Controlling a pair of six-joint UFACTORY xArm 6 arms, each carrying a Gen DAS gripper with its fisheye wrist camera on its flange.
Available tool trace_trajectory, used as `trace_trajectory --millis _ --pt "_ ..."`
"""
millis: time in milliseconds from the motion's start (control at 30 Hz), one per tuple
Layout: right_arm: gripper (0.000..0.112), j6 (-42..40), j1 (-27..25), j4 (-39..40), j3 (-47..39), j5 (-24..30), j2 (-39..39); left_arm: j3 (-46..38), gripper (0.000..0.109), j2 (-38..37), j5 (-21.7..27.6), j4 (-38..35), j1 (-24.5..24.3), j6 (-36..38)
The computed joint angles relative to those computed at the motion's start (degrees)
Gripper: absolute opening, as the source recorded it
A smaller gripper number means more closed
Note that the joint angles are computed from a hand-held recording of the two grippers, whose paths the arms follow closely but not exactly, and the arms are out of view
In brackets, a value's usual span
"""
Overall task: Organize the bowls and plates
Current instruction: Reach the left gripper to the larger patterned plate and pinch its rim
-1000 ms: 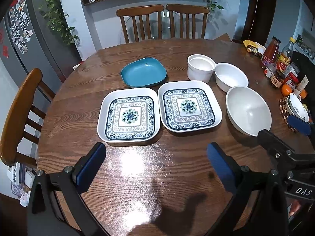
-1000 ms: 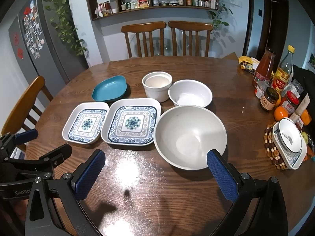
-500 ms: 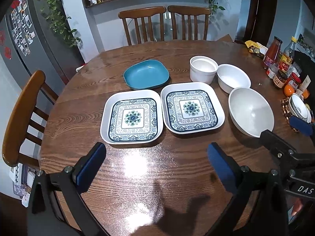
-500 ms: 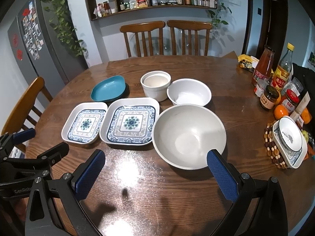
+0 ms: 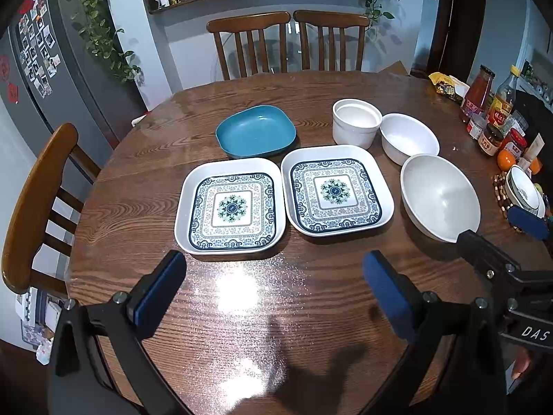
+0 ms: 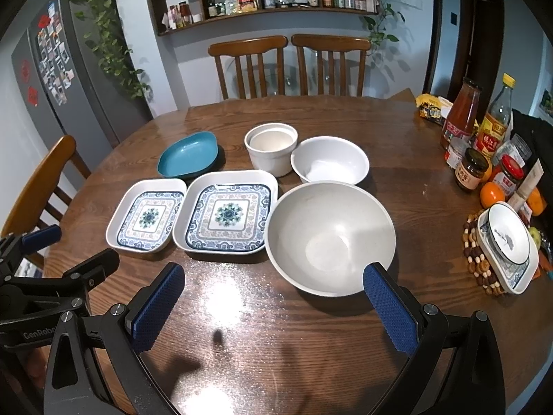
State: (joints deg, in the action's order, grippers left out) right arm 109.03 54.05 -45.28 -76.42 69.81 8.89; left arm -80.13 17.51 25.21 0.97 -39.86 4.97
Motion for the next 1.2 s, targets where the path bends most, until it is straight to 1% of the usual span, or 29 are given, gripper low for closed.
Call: trace_trajectory --millis 67,133,200,267,333,433,567,700,767,833,900,933,967,1000,1100,1133,1200 --pt "0.103 -0.03 0.04 0.01 -0.13 0.01 0.14 -0.29 0.102 0.16 0.31 -1.41 0.17 0.85" --pt "0.103 0.07 0.02 -0.11 0.14 -0.32 -0.06 -0.78 0.102 0.51 1.00 -4.64 0.61 2.62" --pt "0.103 0.01 0.10 -0.33 0.07 -1.09 0.17 -1.71 0.102 1.15 2.31 -8.00 1.36 3.90" --pt "0.103 -0.35 0.12 -0.48 -0.26 -2.41 0.75 -2.72 0.102 1.93 3.73 -9.51 2.41 3.67" --pt "0.103 -0.97 0.31 -0.21 -1.41 -2.66 1.81 -3.04 0.102 2.36 4.20 -8.99 3.26 2.42" --pt "0.103 -0.89 0.78 0.52 -2.99 -1.62 3.15 -3.19 0.102 2.73 4.30 -8.48 4.51 1.47" --pt "0.103 -0.26 1.02 1.74 -4.68 -0.54 4.40 -3.04 0.102 2.82 3.84 -9.33 5.88 2.69" --pt "0.103 -0.55 0.55 2.66 -6.69 -2.13 6.33 -4.15 0.102 4.39 2.85 -9.32 7.85 3.53" --pt "0.103 -1.40 0.08 2.68 -8.35 -4.14 8.06 -6.00 0.102 6.30 2.72 -7.86 9.04 2.55" --pt "0.103 -2.44 -0.65 2.60 -10.18 -7.03 10.07 -9.03 0.102 8.72 4.35 -6.59 10.06 1.71" --pt "0.103 -3.40 -1.56 2.57 -11.74 -10.70 12.11 -12.02 0.101 11.08 6.54 -7.84 11.06 3.06" --pt "0.103 -3.84 -2.49 2.74 -12.13 -13.98 13.13 -13.07 0.101 12.06 7.06 -7.81 11.36 3.32" --pt "0.103 -3.86 -3.13 3.11 -12.29 -16.15 13.75 -14.35 0.100 13.18 7.80 -7.33 11.63 3.32" --pt "0.103 -3.65 -4.10 3.56 -12.55 -19.05 14.64 -16.13 0.097 14.66 8.70 -7.18 11.90 3.55" --pt "0.103 -3.12 -6.14 4.05 -14.16 -23.82 17.39 -22.17 0.088 19.06 12.57 -8.89 12.49 5.49" --pt "0.103 -2.80 -6.60 4.41 -14.48 -24.72 17.94 -24.04 0.086 20.38 13.65 -9.54 12.63 6.15" --pt "0.103 -1.09 -7.93 4.56 -14.90 -28.52 19.39 -27.52 0.079 22.87 15.16 -10.42 12.74 7.44"
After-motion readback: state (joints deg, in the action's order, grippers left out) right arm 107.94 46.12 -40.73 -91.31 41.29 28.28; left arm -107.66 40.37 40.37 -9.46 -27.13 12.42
